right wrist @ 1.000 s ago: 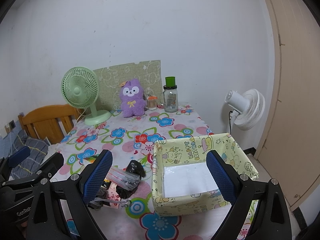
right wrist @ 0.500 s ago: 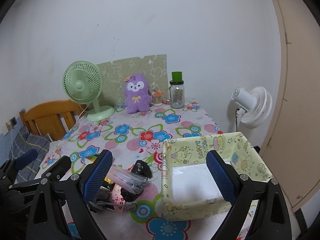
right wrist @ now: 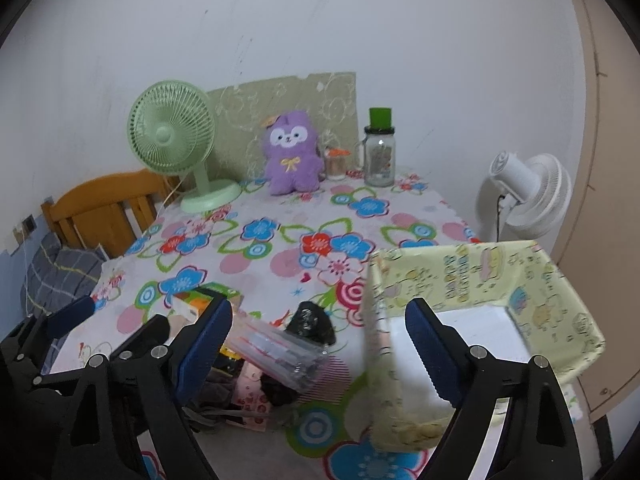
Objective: Organize soft objects
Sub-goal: 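Grasp the rolled white towel with the left tool while the right tool grasps the clear zip bag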
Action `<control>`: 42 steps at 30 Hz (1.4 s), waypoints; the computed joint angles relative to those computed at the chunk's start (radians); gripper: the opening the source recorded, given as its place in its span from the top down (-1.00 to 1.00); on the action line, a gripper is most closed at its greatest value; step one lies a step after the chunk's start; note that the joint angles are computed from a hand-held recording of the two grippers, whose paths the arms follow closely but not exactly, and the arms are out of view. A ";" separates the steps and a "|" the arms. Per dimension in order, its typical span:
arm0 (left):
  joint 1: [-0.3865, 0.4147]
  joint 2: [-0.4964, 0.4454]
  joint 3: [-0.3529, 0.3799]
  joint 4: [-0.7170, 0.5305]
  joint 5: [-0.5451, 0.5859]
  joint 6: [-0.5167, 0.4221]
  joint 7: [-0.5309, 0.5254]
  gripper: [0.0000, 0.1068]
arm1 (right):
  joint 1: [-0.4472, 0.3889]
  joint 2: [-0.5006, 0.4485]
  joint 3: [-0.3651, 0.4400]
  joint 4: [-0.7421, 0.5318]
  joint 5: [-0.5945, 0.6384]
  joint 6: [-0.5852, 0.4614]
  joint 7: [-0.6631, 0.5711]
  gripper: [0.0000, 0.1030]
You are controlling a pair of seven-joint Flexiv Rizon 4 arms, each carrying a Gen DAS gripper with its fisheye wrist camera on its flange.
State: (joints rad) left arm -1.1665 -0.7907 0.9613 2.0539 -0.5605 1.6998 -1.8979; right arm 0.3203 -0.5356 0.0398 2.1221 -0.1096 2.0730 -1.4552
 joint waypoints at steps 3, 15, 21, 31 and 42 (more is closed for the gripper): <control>0.052 0.018 -0.047 0.001 0.017 0.002 0.011 -0.68 | 0.012 -0.014 0.000 -0.013 -0.004 -0.018 0.000 -0.75; 0.213 0.061 -0.190 0.002 0.076 0.010 0.037 -0.58 | 0.071 -0.068 -0.012 -0.072 -0.030 -0.103 0.002 -0.74; 0.296 0.079 -0.265 -0.004 0.113 0.011 0.059 -0.51 | 0.082 -0.094 -0.010 -0.108 -0.052 -0.173 0.019 -0.63; 0.486 0.119 -0.460 0.003 0.165 0.059 0.104 -0.42 | 0.067 -0.142 -0.001 -0.168 -0.096 -0.270 0.065 -0.43; 0.516 0.133 -0.527 0.023 0.096 0.105 0.185 0.19 | -0.014 -0.154 0.068 -0.186 -0.148 -0.304 0.093 0.31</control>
State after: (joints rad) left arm -0.6510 -0.6578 0.4343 2.0766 -0.4646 1.8045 -1.7126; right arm 0.3061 -0.6894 0.1076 1.9361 -0.2572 1.7686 -1.3620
